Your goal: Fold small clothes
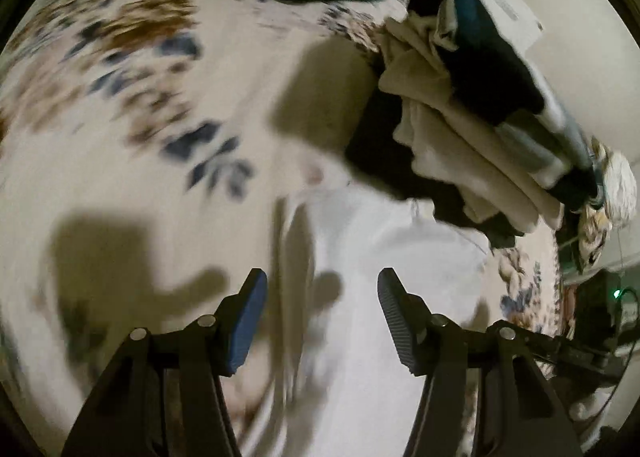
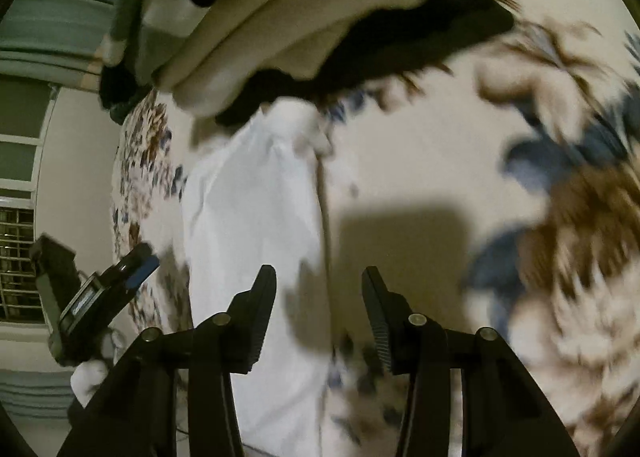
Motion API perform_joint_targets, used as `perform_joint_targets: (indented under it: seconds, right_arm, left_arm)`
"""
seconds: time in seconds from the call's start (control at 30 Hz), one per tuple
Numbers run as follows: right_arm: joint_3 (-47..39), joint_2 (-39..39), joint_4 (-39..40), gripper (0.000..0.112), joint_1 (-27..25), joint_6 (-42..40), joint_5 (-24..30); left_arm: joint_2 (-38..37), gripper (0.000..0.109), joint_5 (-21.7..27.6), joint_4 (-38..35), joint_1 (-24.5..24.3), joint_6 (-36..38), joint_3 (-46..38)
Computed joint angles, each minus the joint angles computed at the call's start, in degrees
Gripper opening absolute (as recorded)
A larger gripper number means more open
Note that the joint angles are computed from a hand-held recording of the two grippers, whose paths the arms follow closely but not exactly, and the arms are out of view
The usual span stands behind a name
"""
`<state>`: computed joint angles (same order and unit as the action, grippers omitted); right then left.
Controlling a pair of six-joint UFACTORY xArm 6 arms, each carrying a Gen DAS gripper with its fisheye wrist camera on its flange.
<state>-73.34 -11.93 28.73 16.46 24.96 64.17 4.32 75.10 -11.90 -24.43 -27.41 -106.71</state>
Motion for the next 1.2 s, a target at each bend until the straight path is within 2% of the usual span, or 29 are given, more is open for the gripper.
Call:
perform_joint_targets:
  seconds: [0.07,0.1,0.13,0.2,0.23,0.27,0.3,0.4,0.5,0.57,0.6,0.63,0.67,0.7,0.73,0.8,0.87,0.9,0.93,1.03,1.13,1.2]
  right_arm:
    - [-3.7,4.3,-0.5,0.051,-0.2,0.7,-0.7]
    - [-5.1,6.4,-1.0,0.051,-0.1,1.6,-1.7]
    - [-6.6,8.0,-1.3,0.052,-0.1,2.2,-2.1]
    - [-8.2,10.3,-1.0,0.052,0.1,3.2,-4.1]
    - [-8.9,11.1,-2.4,0.044,0.5,4.6,-5.9]
    - [-9.8,11.7,-4.4,0.015,0.8,5.9,-6.6]
    - [-11.1,12.5,-7.3,0.006,1.3,8.1,-6.8]
    - [-12.9,14.1,-10.8,0.005,2.1,11.3,-7.9]
    - [-16.5,17.3,-13.3,0.005,2.4,12.4,-4.1]
    - [-17.7,18.1,-12.0,0.011,1.7,11.9,-1.4]
    - [-17.8,18.2,-11.3,0.017,1.8,12.5,-1.1]
    - [-17.8,18.2,-10.9,0.032,1.7,13.3,-1.2]
    - [-15.9,16.6,-10.0,0.042,1.1,13.1,-1.9]
    - [-14.5,15.4,-9.0,0.043,0.9,13.1,-3.0]
    - [-12.7,14.1,-7.8,0.043,0.8,12.9,-4.0]
    - [-11.0,13.7,-5.1,0.043,1.1,12.6,-5.4]
    - [-9.7,13.4,-4.7,0.044,1.6,12.6,-6.1]
    - [-9.5,13.6,-5.2,0.044,2.2,12.9,-6.7]
    - [-9.6,13.9,-5.7,0.042,2.7,12.8,-7.4]
    - [-12.0,15.8,-9.9,0.007,4.8,14.4,-8.8]
    - [-13.7,16.4,-13.5,0.004,5.6,15.4,-9.6]
    - [-15.9,18.2,-15.3,0.003,5.8,16.1,-7.7]
  left_arm:
    - [3.2,0.033,-0.2,-1.1,0.3,3.2,-2.6]
    - [5.5,0.013,1.1,-1.6,0.6,4.8,-5.2]
    - [7.7,0.004,2.6,-1.9,0.8,6.1,-7.9]
    - [9.0,0.0,1.7,-2.9,1.3,8.2,-9.0]
    - [8.8,0.0,0.8,-3.4,1.8,9.1,-8.9]
    - [8.7,0.0,0.0,-4.0,2.2,9.7,-8.9]
    - [8.7,0.0,-0.9,-4.4,3.0,10.4,-9.2]
    - [11.1,0.0,-0.1,-5.5,5.1,10.9,-11.9]
    - [14.8,0.001,3.8,-11.5,7.7,12.2,-15.9]
    - [16.0,0.003,6.8,-14.0,8.7,12.8,-17.8]
    - [15.8,0.011,8.2,-15.8,9.3,13.4,-17.5]
    - [14.7,0.026,8.4,-17.4,9.6,13.7,-15.8]
    - [13.6,0.037,7.8,-18.4,9.5,13.8,-14.1]
    - [11.1,0.052,6.0,-19.7,9.5,14.3,-10.0]
    - [9.6,0.053,4.3,-20.3,9.2,14.8,-7.4]
    - [8.2,0.049,2.4,-19.6,8.0,15.4,-4.7]
    - [8.9,0.008,1.6,-15.4,5.8,16.2,-5.3]
    - [10.6,0.001,2.6,-14.2,5.1,16.2,-7.7]
    - [10.6,0.001,1.7,-12.7,4.5,16.1,-8.0]
    - [10.2,0.001,-1.4,-11.0,3.9,16.3,-8.2]
    - [11.6,0.001,-0.9,-11.1,4.8,15.5,-9.3]
    - [12.5,0.001,0.1,-11.5,5.5,15.2,-8.9]
